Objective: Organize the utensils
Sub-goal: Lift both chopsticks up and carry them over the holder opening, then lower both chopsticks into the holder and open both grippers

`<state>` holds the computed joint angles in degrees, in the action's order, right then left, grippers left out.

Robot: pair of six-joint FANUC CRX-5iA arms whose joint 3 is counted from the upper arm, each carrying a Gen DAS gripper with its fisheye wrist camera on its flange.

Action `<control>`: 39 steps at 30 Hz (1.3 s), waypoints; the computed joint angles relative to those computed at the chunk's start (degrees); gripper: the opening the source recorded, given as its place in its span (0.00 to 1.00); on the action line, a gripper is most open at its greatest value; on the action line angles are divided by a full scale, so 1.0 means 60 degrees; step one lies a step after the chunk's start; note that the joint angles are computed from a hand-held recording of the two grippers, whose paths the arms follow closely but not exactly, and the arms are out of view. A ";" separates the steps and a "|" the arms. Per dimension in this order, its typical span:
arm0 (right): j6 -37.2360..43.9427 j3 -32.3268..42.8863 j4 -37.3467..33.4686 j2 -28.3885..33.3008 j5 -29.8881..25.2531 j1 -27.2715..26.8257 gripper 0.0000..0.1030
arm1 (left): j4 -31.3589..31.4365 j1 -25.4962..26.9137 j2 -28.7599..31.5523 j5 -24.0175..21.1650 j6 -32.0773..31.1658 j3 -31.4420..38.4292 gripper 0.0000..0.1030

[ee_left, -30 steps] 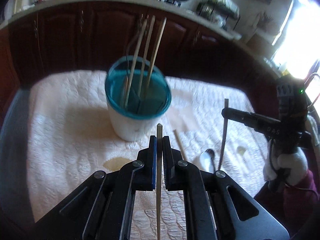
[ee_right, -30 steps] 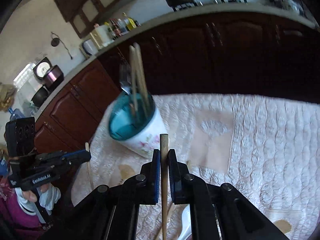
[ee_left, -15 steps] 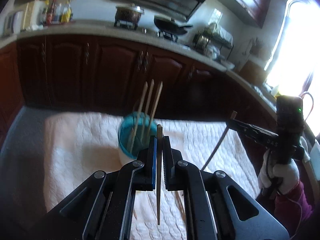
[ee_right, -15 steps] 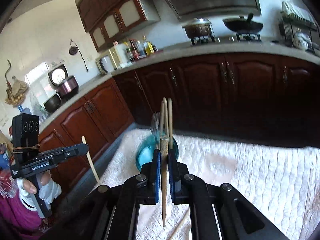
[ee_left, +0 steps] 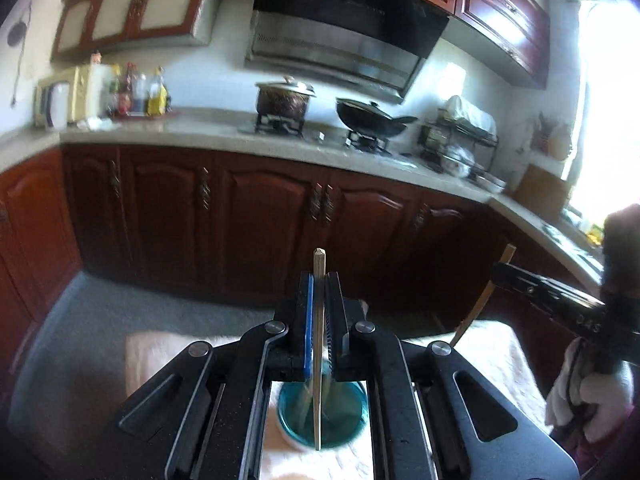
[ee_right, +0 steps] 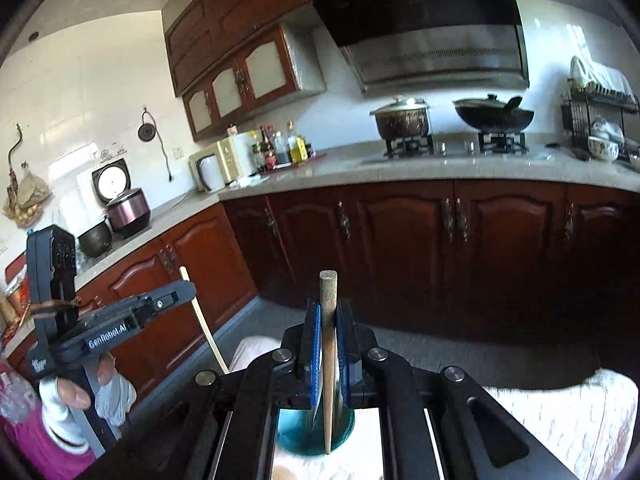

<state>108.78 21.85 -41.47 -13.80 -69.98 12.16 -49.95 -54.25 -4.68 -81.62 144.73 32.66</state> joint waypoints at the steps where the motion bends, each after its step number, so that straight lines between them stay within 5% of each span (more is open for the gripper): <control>1: -0.0072 0.0029 0.0086 0.0082 0.0140 0.0126 0.06 | 0.0057 0.0143 0.0052 0.0073 -0.0032 -0.0001 0.04; 8: -0.0479 -0.0251 0.1228 0.0538 0.0944 0.1255 0.07 | -0.0130 0.0588 0.0438 0.0112 -0.0021 -0.0305 0.04; 21: -0.0425 -0.0707 0.1198 0.1173 0.0269 0.1448 0.07 | 0.1198 0.1384 0.0486 0.0556 0.0315 -0.1496 0.04; 31: -0.0332 -0.0799 0.1174 0.1245 0.0116 0.1472 0.07 | 0.1110 0.1272 0.0535 0.0437 0.0282 -0.1449 0.04; 33: -0.0314 -0.0814 0.1144 0.1222 0.0112 0.1472 0.17 | 0.1122 0.1267 0.0519 0.0412 0.0316 -0.1449 0.04; 34: -0.0288 -0.0805 0.1115 0.1217 0.0104 0.1472 0.26 | 0.1183 0.1290 0.0504 0.0407 0.0319 -0.1463 0.06; 36: -0.0245 -0.0836 0.1113 0.1168 0.0120 0.1485 0.28 | 0.1355 0.1362 0.0473 0.0412 0.0303 -0.1489 0.13; 39: -0.0244 -0.0894 0.1154 0.1106 0.0040 0.1504 0.28 | 0.1380 0.1328 0.0376 0.0433 0.0404 -0.1570 0.36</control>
<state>107.32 16.48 -34.55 -7.17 -69.74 21.19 -41.67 -46.28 -2.43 -79.02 147.16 23.24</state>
